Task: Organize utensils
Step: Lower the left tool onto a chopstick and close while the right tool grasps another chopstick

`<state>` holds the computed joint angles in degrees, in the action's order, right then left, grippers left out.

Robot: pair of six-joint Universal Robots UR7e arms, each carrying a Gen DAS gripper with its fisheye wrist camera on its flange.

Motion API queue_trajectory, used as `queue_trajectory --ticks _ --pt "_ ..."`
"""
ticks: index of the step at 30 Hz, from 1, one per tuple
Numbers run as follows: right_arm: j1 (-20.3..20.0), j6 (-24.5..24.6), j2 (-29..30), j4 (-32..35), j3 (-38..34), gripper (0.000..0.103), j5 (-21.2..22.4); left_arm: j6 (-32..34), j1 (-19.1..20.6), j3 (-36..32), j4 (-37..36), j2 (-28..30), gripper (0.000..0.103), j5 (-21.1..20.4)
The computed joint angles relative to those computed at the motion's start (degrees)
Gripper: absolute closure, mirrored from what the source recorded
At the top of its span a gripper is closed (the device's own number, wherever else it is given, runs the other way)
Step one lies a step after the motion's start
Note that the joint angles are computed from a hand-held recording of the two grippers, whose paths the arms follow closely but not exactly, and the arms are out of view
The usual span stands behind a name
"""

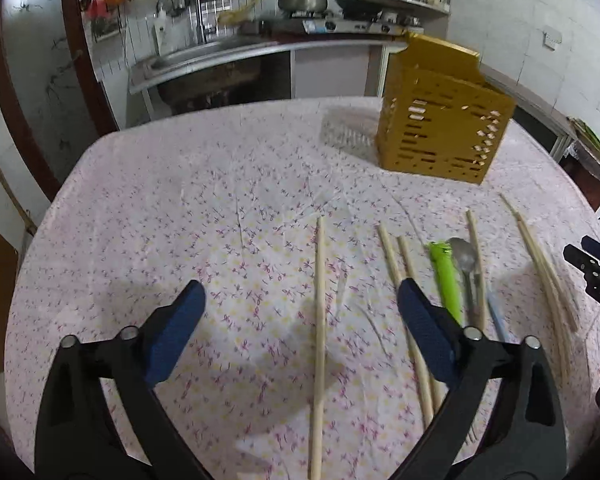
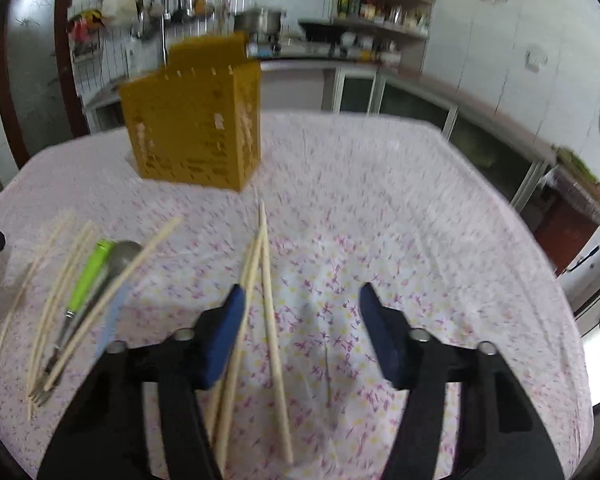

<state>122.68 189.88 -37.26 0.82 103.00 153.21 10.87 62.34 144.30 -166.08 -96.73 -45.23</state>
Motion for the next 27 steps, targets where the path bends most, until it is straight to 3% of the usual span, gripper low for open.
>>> queue_trajectory --ticks 4,10,14,21,27 --pt "-2.95 -0.19 0.64 2.59 -1.44 0.052 -3.89 -0.31 2.52 -2.64 2.18 3.38 0.024 -1.47" --pt "-5.73 -1.01 3.04 7.09 -5.02 0.074 -6.09 -1.47 3.77 -5.16 5.80 6.99 0.046 -1.76" --pt "-6.60 -2.83 3.84 7.44 -6.48 0.075 -7.37 -3.72 5.63 -7.95 9.29 10.20 0.056 -2.20" --pt "-8.60 -2.30 5.36 15.76 -12.35 0.075 -10.32 -5.81 6.02 -11.75 12.75 13.96 0.059 -1.60" --pt "-10.62 3.14 8.33 31.81 -21.39 0.075 -14.85 -7.45 5.61 -15.27 19.51 16.00 0.059 -0.62"
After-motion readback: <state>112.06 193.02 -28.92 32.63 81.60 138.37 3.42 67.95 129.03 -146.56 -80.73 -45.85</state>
